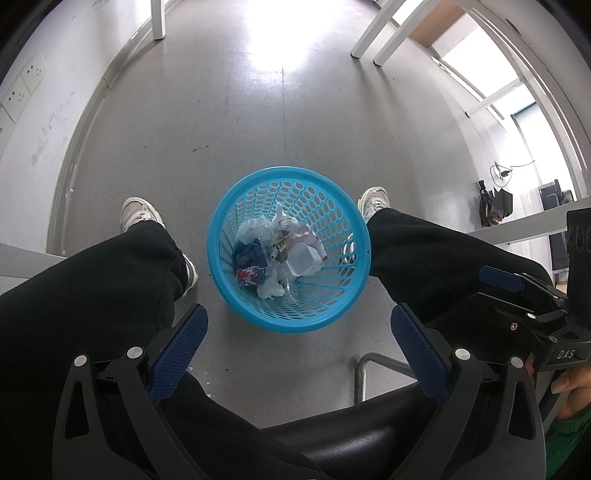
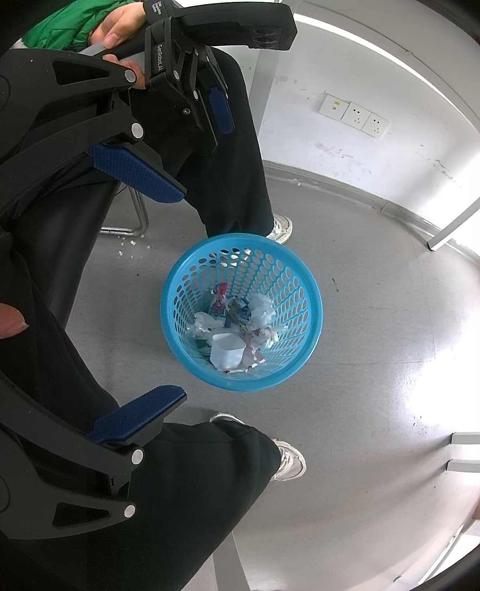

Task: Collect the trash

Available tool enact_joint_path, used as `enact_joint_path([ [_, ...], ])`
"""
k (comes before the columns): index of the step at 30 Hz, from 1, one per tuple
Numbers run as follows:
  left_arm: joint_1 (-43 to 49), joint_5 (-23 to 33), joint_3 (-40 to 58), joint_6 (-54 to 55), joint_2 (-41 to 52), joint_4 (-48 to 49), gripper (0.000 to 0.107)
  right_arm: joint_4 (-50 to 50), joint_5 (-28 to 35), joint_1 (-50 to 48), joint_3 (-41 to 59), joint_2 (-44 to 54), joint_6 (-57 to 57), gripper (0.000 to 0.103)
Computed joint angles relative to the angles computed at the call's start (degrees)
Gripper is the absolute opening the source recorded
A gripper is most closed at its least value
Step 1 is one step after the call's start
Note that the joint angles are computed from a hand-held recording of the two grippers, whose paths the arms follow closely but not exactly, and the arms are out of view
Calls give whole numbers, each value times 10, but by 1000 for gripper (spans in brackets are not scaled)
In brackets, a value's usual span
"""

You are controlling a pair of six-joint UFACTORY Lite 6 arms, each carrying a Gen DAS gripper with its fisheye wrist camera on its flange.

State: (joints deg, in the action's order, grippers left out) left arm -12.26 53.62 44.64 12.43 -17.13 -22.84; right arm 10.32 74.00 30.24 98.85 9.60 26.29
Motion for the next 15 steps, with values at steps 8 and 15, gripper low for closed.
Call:
enact_joint_path([
  [8,-3,-4,-10,-4,-5,0,97,0,1,-1,2,1,0,95],
  [15,-6,-5,-9,-8,-3,2,97,1,1,-1,3,2,0,95],
])
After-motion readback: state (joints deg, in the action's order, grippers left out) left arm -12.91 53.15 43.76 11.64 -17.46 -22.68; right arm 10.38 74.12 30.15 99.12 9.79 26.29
